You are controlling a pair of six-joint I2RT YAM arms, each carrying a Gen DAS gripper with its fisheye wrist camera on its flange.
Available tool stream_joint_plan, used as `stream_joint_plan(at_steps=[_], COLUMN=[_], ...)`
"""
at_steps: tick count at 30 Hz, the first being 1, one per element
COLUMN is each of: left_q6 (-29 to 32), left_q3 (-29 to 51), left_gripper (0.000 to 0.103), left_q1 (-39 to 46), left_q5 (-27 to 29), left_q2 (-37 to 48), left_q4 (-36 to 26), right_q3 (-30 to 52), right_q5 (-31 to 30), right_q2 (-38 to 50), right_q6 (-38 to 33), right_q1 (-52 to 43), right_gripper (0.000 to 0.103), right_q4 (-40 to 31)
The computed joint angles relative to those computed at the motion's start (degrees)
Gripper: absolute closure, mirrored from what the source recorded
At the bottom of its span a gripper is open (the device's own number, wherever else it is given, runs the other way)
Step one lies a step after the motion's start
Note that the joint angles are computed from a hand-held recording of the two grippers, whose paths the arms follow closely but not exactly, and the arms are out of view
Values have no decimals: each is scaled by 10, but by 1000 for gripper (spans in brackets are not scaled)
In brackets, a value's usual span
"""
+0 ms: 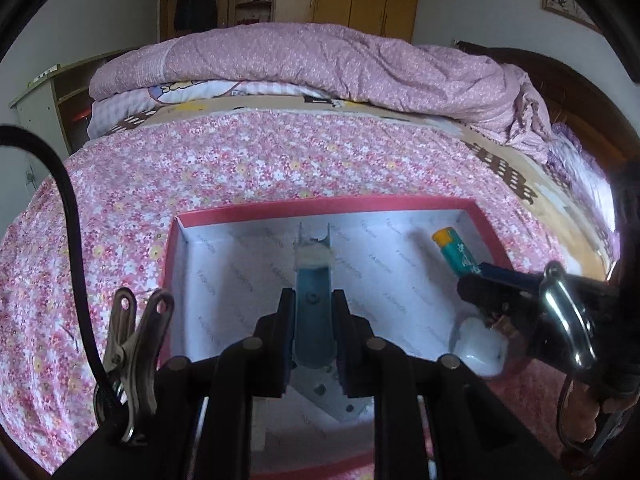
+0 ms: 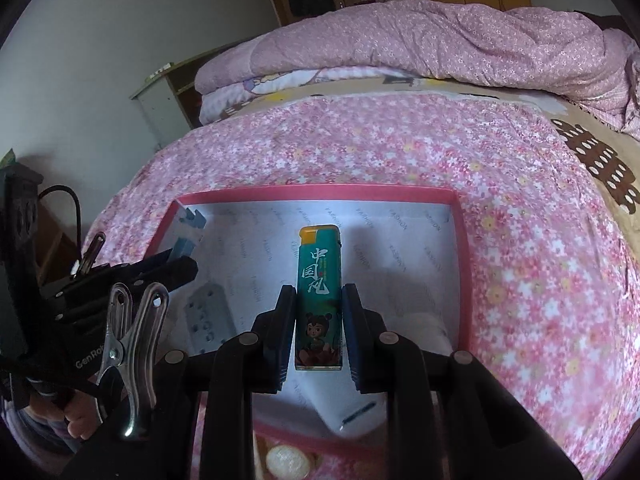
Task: Organize rigid objects
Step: 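Carry the inhaler and lighter into the pink tray and open both grippers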
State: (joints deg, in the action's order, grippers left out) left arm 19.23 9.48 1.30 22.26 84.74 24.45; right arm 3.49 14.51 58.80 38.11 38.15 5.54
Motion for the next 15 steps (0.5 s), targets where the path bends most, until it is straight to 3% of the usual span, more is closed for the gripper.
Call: stream_joint_plan(at_steps=[6,15], left_q6=[-15,-30], left_q3=[29,53], left_gripper=[85,85], left_q1=[-22,-40], left_q5=[-26,-45], left_q2=[70,148], left_q4=[40,86], right_q3=[15,39], right_q5=[-35,-45], right_q2=[115,218], right_q6=[-38,-63], right_q1=[-51,-79], right_gripper=[79,79], right_q4=[97,163])
